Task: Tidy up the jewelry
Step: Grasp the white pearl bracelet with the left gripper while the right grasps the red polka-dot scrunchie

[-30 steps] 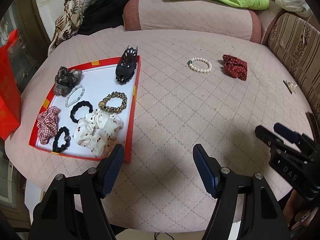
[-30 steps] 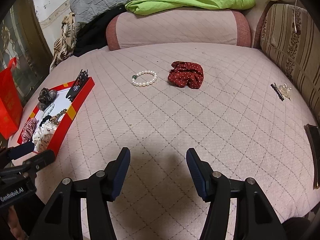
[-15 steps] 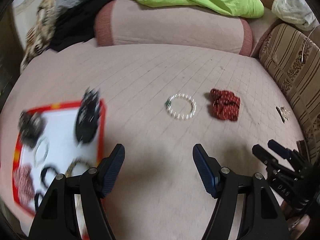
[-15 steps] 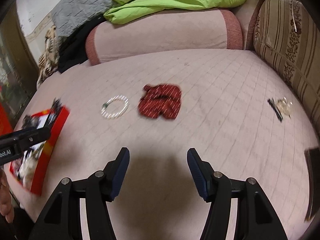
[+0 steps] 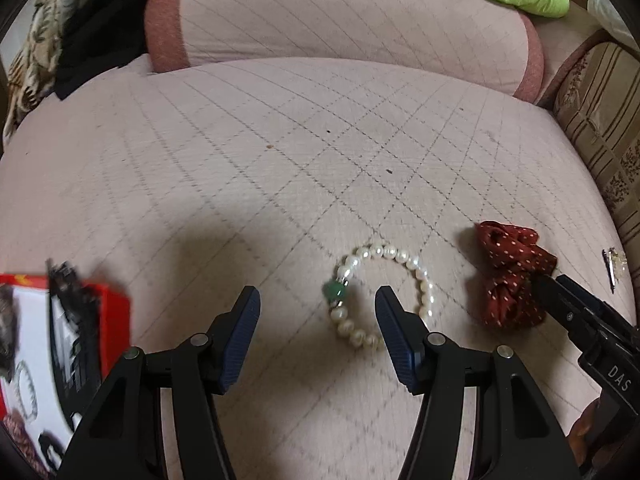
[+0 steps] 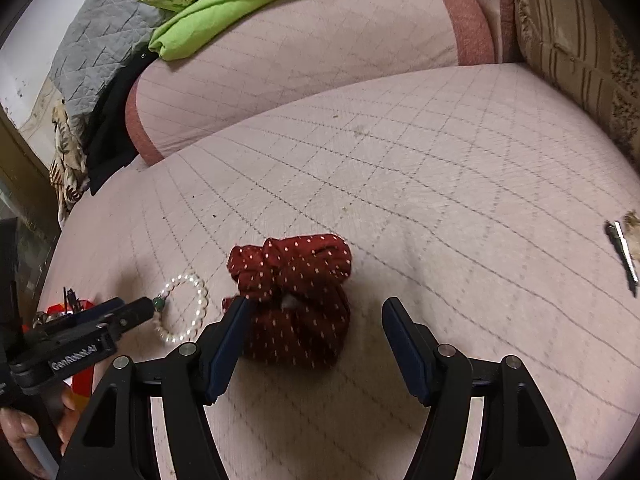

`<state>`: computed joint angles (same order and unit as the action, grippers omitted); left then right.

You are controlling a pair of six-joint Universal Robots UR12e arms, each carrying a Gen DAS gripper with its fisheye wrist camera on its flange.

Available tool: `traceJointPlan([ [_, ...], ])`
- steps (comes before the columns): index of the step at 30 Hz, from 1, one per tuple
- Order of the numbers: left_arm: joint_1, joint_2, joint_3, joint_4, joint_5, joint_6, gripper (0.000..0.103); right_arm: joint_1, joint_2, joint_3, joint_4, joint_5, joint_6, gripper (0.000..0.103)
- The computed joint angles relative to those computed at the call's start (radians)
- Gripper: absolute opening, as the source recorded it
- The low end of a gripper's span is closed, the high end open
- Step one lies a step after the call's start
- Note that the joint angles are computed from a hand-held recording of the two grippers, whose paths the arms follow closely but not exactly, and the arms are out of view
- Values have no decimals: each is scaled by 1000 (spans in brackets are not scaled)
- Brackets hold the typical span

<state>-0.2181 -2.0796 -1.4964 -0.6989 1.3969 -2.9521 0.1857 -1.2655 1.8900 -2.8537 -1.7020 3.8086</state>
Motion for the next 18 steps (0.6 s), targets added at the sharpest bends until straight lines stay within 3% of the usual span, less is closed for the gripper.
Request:
traceJointPlan([
  [4, -10, -20, 10, 4, 2, 20, 59, -3, 18, -14, 8, 13, -12, 73],
  [12, -25, -24, -19, 106, 42, 25, 59, 19, 47, -52, 39, -65, -54, 71],
  [13, -27, -24, -20, 109, 48, 25, 56, 23, 51, -57, 44, -74, -66, 65],
  [14, -29, -22, -21, 107, 52, 32, 39, 24, 54, -62, 56, -63, -83, 37],
  [15, -32, -18, -23, 105, 58, 35, 26, 26, 55, -68, 73, -62, -91, 19],
  [16, -34, -15, -24, 97, 66, 34, 11, 29, 55, -67, 72, -69, -96, 17],
  [18, -31, 1, -30, 71, 43, 22, 11, 30, 48, -62, 72, -57, -94, 11],
])
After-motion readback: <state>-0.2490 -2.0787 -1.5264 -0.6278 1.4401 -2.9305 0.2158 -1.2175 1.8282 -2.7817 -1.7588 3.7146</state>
